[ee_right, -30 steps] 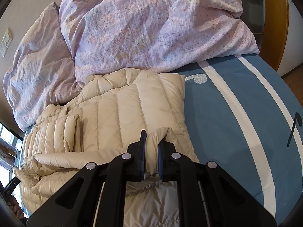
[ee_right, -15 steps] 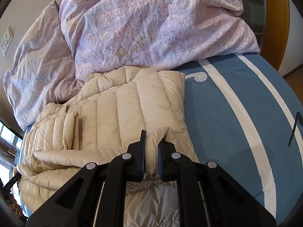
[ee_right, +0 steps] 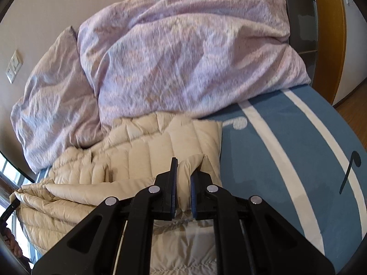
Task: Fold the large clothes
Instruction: 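Lift the hem with both grippers and fold it toward the collar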
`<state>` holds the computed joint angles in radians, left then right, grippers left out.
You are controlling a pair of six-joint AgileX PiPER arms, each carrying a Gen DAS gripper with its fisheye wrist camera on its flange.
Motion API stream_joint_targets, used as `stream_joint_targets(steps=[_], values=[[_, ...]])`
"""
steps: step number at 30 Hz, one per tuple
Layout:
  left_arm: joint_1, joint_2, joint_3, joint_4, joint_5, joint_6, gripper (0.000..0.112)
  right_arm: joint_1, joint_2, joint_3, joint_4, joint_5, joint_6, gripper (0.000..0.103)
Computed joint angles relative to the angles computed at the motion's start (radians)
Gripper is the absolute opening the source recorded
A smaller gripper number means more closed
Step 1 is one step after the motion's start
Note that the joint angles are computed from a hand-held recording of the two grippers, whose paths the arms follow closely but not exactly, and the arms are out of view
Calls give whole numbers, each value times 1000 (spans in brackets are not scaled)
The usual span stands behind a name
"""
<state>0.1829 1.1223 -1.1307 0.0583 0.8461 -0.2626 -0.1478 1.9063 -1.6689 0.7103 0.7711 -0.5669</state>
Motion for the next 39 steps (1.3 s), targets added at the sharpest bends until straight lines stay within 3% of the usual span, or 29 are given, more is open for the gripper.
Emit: stream_joint_targets(steps=[5,16,18,20,22,25,27,28,32,35,39], values=[[-61,151,-113,148,-13,-157,6,34,71,-120,-66,-2,95,9],[-67,471,-288,253,-59,-306,8,92,324,-462,-206,68,299,10],[-80,521,-302,304,-56,-365,14,94,349,-483,-195,66,305,16],[-93,554,-309,350,-45,-427,33,89,348,-471,-159,59,279,29],[-93,552,-295,367,-54,-473,52,74,306,-393,-73,21,197,42],[-84,503,-255,367,-90,-480,69,57,199,-216,73,-87,32,63],[-75,449,-218,349,-110,-464,73,52,118,-89,193,-174,-115,63],[-73,415,-195,341,-120,-458,75,46,93,-55,251,-176,-186,62],[-99,313,-105,359,-149,-468,81,34,44,19,368,-92,-385,49],[-154,317,-85,432,-132,-530,82,91,50,16,212,-136,-313,39],[-217,396,-118,490,-88,-574,82,162,121,-67,-58,-180,-42,37]])
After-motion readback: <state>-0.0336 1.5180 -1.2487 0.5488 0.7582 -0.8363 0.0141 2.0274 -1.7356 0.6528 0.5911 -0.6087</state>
